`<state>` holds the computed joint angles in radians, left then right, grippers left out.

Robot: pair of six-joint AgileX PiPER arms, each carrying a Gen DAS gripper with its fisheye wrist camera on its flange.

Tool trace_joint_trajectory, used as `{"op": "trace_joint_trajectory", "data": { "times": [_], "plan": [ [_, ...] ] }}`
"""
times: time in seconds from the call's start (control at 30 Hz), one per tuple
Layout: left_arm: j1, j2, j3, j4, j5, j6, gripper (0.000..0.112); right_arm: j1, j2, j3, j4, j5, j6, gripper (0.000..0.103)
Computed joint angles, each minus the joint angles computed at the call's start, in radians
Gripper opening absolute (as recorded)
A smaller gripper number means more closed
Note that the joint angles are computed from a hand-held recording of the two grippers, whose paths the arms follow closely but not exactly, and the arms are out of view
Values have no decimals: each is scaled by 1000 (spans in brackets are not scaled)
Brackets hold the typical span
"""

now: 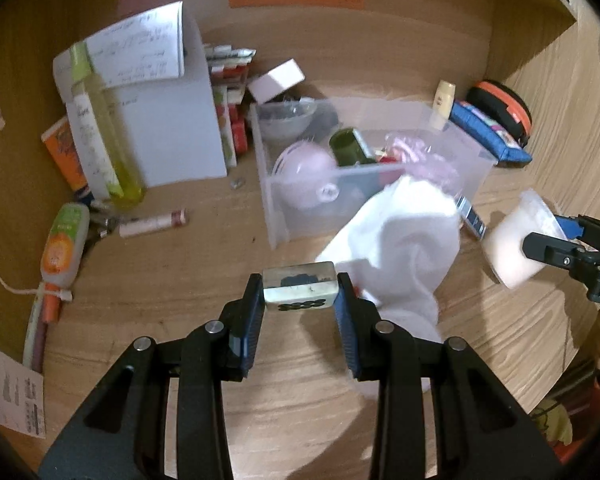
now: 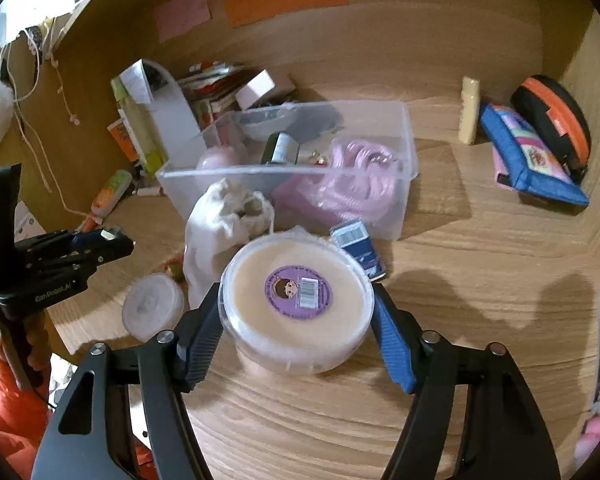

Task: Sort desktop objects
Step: 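Grasp the small cream box with the left tool while the right grasps the white tub, then place the cream box and white tub into the clear bin and release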

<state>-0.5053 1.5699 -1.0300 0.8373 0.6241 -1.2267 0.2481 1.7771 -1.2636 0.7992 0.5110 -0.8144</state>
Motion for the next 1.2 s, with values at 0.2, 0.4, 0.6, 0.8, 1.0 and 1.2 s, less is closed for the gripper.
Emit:
{"op": "trace_joint_trajectory", "data": {
  "times": [0.2, 0.4, 0.6, 0.8, 1.0, 1.2],
  "plan": [
    [-1, 5, -72, 8, 14, 27, 35, -29, -16, -57, 20, 21, -3, 66],
    [42, 15, -145, -61, -42, 120, 35, -43, -17, -132, 18, 25, 13, 66],
    [108, 56, -238, -183, -95, 246, 35, -40, 31, -259, -11, 41, 58, 66],
    [164, 141, -365, -332, -94, 414, 35, -20, 124, -416, -87, 73, 137, 66],
    [191, 248, -479, -478, -81, 563, 35, 0, 264, -614, -212, 151, 264, 66],
    [203, 352, -594, -573, -33, 672, 35, 12, 389, -791, -302, 250, 352, 66]
  ]
}}
